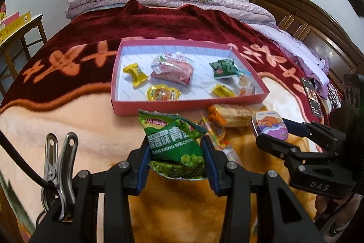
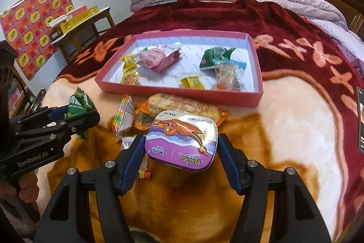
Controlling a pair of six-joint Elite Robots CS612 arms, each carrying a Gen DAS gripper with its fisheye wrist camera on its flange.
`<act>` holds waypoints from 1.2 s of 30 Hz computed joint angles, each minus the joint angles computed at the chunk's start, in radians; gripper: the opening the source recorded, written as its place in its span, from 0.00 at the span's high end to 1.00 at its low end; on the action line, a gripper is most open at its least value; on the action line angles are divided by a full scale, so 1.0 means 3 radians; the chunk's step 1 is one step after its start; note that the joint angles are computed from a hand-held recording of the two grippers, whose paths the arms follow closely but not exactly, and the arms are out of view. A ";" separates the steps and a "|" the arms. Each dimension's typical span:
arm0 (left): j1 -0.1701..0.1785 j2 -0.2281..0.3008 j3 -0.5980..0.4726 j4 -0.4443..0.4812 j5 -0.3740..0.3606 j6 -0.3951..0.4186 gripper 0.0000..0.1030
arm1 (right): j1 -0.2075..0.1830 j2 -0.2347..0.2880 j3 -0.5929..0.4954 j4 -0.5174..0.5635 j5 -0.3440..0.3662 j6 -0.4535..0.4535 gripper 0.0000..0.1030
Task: Organize snacks
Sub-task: 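Carry the green bag and purple tin with both grippers over the tray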
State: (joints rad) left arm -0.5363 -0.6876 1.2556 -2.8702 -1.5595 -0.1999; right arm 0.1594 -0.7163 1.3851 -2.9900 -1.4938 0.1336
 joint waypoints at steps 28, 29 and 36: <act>0.0035 0.0509 -0.1010 0.0581 -0.0037 0.0037 0.57 | -0.0093 0.0283 -0.0641 0.0301 0.0011 -0.0020 0.37; 0.0036 0.0523 -0.1034 0.0592 -0.0031 0.0039 0.57 | -0.0093 0.0299 -0.0666 0.0313 -0.0004 -0.0022 0.37; 0.0037 0.0658 -0.1246 0.0720 -0.0006 0.0038 0.57 | -0.0088 0.0384 -0.0772 0.0273 -0.0088 -0.0048 0.37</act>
